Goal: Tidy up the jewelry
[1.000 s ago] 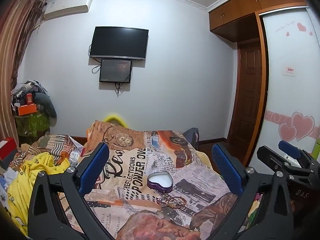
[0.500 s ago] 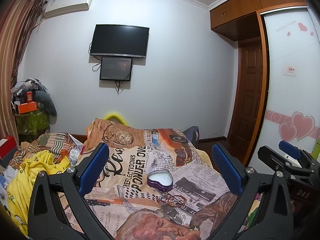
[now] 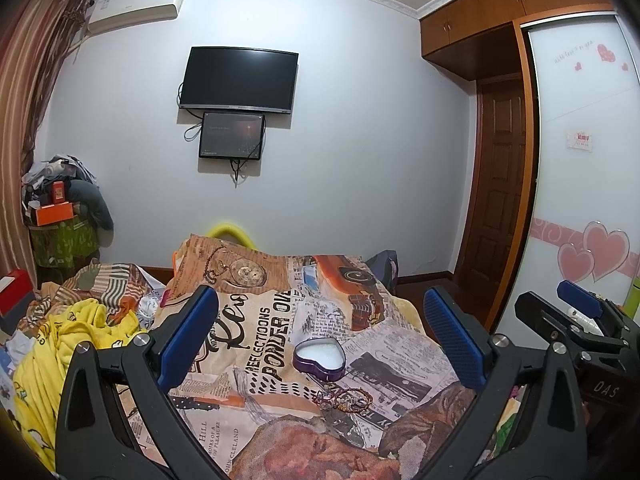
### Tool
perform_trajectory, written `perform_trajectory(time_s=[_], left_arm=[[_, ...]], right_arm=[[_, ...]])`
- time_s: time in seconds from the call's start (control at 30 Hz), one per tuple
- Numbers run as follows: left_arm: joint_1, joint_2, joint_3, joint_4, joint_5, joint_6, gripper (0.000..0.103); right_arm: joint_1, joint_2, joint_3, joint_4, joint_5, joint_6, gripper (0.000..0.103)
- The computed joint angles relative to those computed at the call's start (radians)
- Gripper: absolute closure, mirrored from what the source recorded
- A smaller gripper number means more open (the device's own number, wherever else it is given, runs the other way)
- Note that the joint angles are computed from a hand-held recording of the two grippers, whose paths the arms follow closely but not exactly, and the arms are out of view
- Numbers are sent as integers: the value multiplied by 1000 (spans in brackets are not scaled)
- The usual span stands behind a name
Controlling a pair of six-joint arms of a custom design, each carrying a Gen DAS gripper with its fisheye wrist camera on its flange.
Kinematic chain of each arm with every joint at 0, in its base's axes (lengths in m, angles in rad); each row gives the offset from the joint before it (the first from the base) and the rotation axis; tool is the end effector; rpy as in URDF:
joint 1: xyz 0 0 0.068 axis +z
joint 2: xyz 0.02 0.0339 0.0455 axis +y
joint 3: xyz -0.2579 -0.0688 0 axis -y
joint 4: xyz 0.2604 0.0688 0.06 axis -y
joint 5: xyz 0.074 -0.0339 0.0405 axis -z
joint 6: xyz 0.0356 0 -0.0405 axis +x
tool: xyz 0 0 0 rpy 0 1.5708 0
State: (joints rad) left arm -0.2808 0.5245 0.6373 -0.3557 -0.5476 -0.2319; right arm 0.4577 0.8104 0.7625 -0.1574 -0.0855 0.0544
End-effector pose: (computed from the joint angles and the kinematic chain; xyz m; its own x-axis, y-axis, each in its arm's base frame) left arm 0.1493 -0.0238 0.3065 -0.1677 -0.1559 -0.9734 -0.2954 0.9500 -0.1012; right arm 0.1892 0.0966 0.3255 -0.2106 -0.0434 -0.9766 -0.5046 0.8605 0.0706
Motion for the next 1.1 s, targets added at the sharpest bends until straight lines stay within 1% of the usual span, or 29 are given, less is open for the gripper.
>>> perform_trajectory(time_s=[0.7,0.9,1.1], left_arm=[[-23,33,18,-2,-14,2,0],[-3,45,26,-5,7,0,0],[39,81,24,20,53,4,0]], right_arm=[[-7,-1,-6,-3,-6,-4,0],[-24,18,-3,3,-26,-12,0],[-38,47,10,3,-37,-16,0]])
